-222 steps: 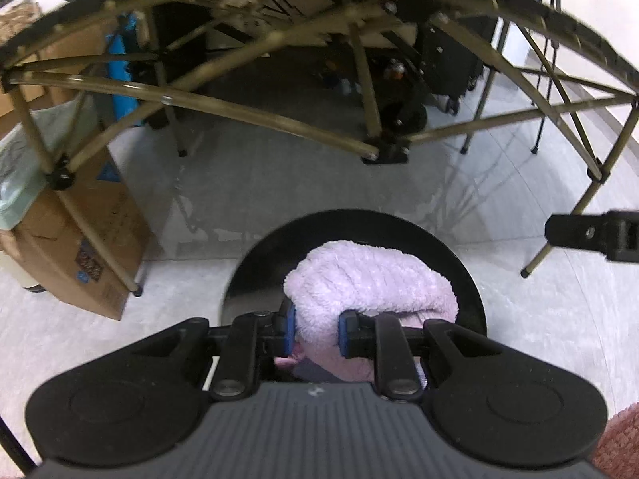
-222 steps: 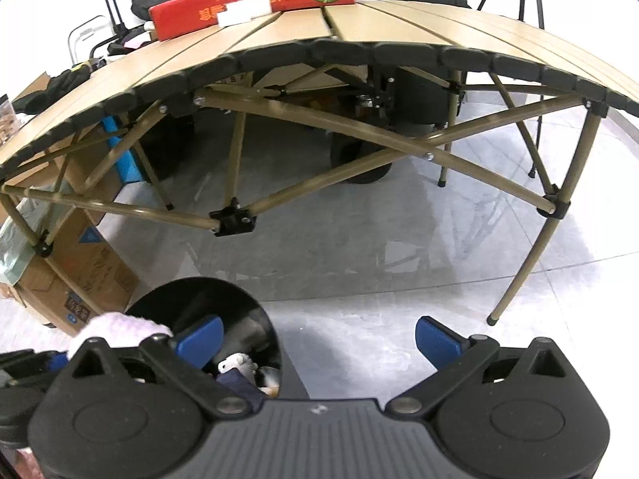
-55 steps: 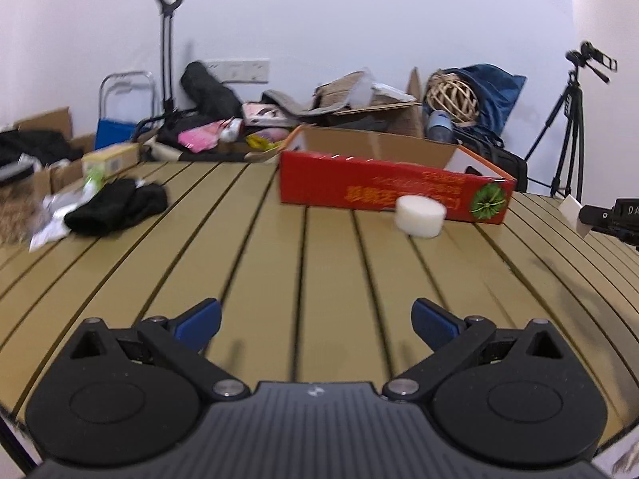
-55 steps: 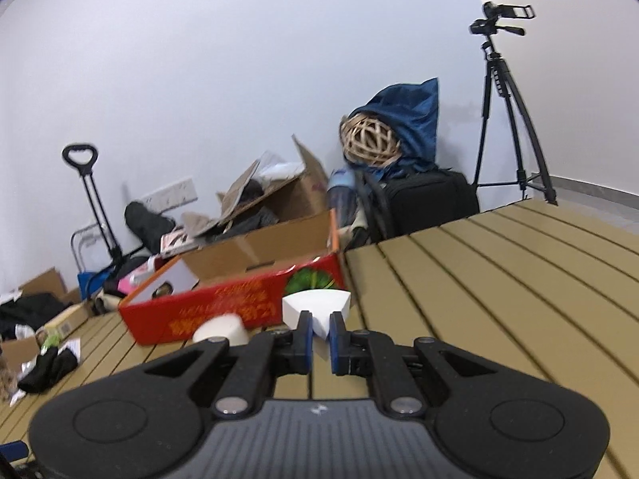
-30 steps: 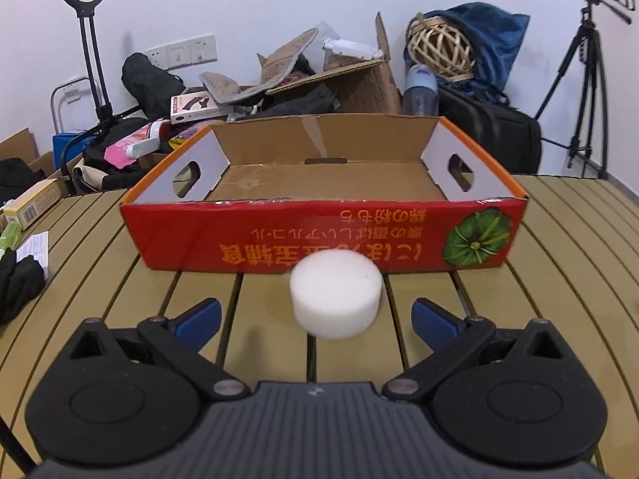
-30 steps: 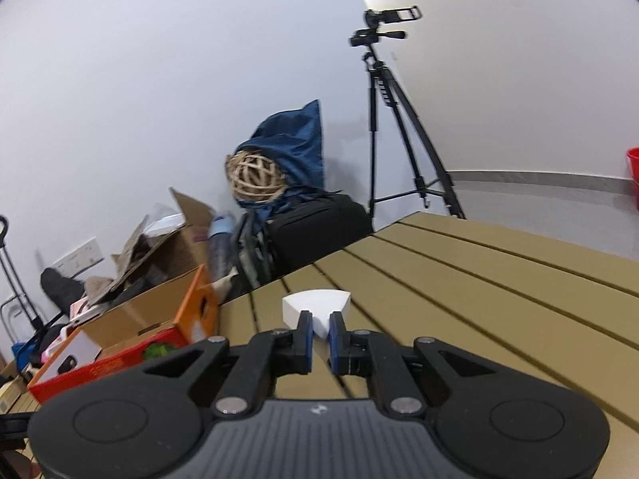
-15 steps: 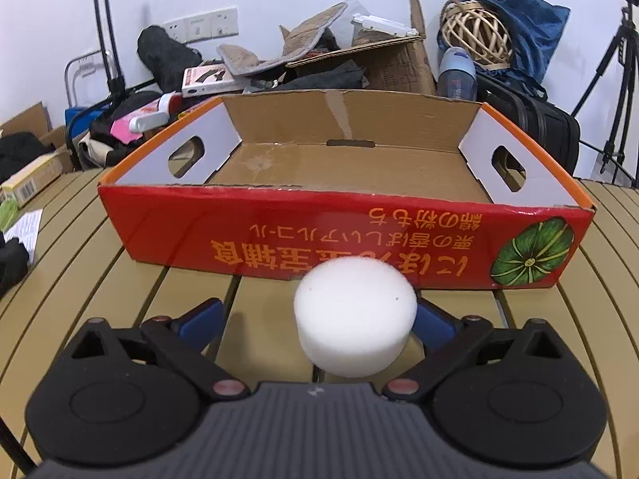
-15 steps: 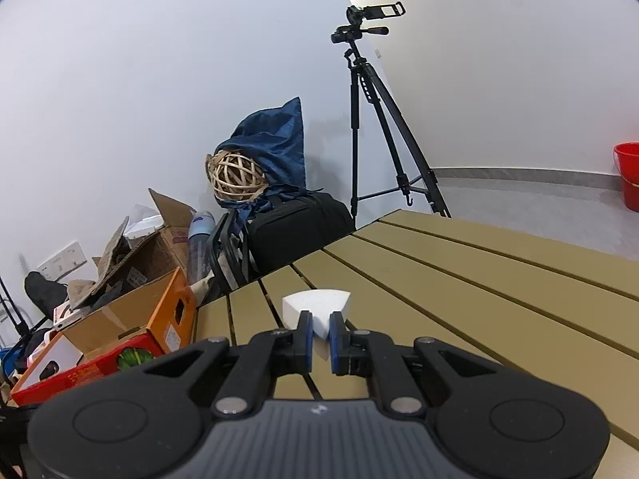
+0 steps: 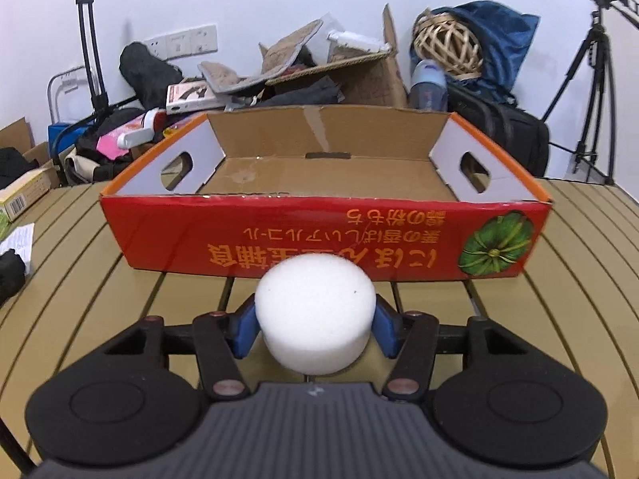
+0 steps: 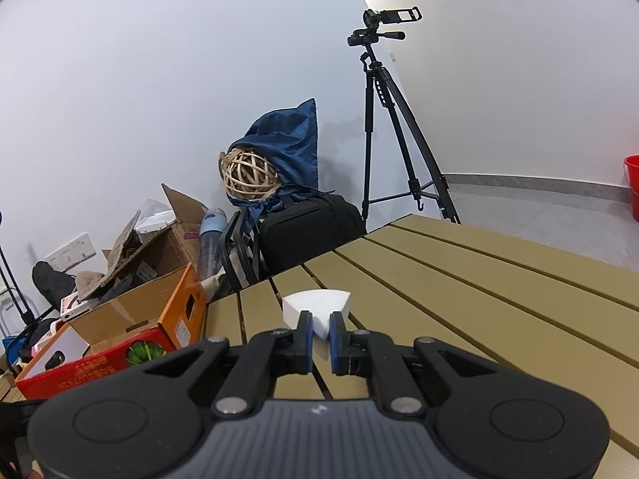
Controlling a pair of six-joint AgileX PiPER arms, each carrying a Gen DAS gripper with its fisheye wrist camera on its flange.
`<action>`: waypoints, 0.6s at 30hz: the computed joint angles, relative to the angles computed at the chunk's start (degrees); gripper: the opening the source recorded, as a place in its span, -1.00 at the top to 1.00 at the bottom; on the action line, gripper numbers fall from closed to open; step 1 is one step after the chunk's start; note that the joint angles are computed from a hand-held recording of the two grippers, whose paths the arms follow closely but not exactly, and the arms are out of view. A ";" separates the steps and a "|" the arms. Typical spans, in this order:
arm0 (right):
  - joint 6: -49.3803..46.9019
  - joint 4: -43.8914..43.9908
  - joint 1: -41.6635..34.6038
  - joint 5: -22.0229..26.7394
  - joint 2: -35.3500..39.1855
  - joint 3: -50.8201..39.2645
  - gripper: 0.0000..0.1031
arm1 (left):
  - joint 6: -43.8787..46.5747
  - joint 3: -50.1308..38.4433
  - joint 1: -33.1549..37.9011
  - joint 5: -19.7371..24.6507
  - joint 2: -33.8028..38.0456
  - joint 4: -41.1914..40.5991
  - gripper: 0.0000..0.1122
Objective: Organize soft objects
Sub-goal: 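Carry both white sponges away from the table down over the bin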
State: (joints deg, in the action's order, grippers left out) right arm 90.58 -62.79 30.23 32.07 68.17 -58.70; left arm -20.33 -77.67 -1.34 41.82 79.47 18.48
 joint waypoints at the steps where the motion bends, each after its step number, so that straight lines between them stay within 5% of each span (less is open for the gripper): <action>1: -0.28 0.22 0.04 -0.14 -0.06 -0.07 0.86 | 1.43 1.02 0.38 -0.34 -1.47 -1.15 -0.03; 9: -2.58 1.57 2.81 0.84 -1.61 -0.71 0.85 | 19.25 7.04 7.58 1.31 -13.40 -19.40 -0.03; 18: -3.24 -2.45 16.11 12.31 -4.38 -3.01 0.85 | 35.88 10.90 17.87 8.81 -25.10 -35.47 -0.03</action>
